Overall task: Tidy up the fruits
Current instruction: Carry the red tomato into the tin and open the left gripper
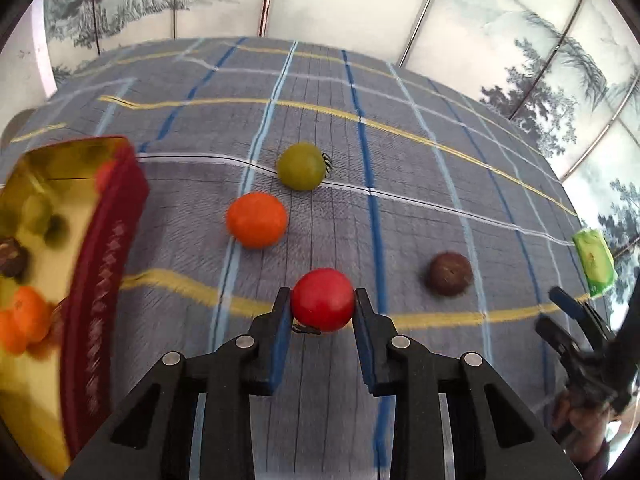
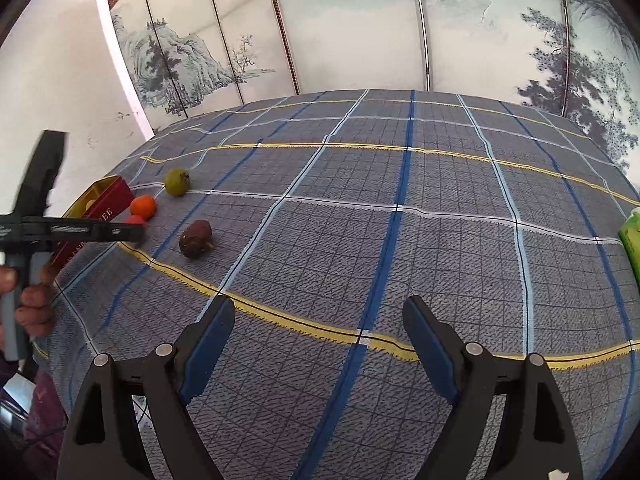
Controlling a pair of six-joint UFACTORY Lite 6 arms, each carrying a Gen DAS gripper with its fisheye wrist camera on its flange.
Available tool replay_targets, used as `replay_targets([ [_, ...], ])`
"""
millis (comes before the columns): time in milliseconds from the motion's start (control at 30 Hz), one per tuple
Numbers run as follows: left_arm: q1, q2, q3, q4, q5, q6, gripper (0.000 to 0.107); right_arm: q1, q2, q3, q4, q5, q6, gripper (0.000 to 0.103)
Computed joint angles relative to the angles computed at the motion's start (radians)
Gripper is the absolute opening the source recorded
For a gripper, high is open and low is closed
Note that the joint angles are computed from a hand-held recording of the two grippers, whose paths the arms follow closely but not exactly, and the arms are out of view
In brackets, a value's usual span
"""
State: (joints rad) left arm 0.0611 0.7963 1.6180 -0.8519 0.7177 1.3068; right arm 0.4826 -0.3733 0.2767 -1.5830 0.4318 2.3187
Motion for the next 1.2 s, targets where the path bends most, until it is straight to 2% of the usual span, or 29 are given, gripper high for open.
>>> replay_targets([
  [100, 0.061, -0.093, -0.081, -0.018, 0.059, 0.049, 0.031, 0.012, 0.017, 0.015, 0.015, 0.006, -0.023, 0.084],
  [267, 0.157, -0.207, -0.174, -0.039, 0.11, 0.14, 0.031, 0.016, 0.068, 0.105, -0.038, -0.055, -0.025, 0.084],
  [433, 0.231, -0.236, -0.176, -0.027, 0.154, 0.163, 0.031, 0.013, 0.298, 0.346, -0.071, -0.091, -0.103, 0.084],
  [567, 0.283, -0.235, -0.157, -0.017, 0.19, 0.165, 0.031, 0.008, 0.411, 0.451, -0.113, -0.1, -0.088, 0.084],
  [700, 0.312, -0.24, -0.149, -0.018, 0.206, 0.183, 0.031, -0.035, 0.564, 0.559, -0.156, -0.156, -0.078, 0.083],
  [833, 0.344, -0.248, -0.142, -0.031, 0.224, 0.204, 0.031, -0.035, 0.683, 0.676, 0.047, -0.158, -0.318, 0.068],
  [933, 0.369, -0.235, -0.115, -0.037, 0.225, 0.205, 0.031, -0.026, 0.751, 0.733, 0.197, -0.135, -0.469, 0.04],
  [967, 0.382, -0.221, -0.094, -0.037, 0.233, 0.202, 0.031, -0.019, 0.749, 0.73, 0.196, -0.123, -0.465, 0.035],
  [1067, 0.414, -0.179, -0.037, -0.043, 0.229, 0.203, 0.031, -0.014, 0.711, 0.687, 0.144, -0.11, -0.38, 0.033],
  [1133, 0.437, -0.138, 0.017, -0.042, 0.218, 0.208, 0.031, -0.007, 0.655, 0.624, 0.019, -0.082, -0.218, 0.033],
  [1200, 0.455, -0.103, 0.059, -0.043, 0.207, 0.208, 0.031, -0.03, 0.629, 0.589, -0.036, -0.105, -0.136, 0.033],
])
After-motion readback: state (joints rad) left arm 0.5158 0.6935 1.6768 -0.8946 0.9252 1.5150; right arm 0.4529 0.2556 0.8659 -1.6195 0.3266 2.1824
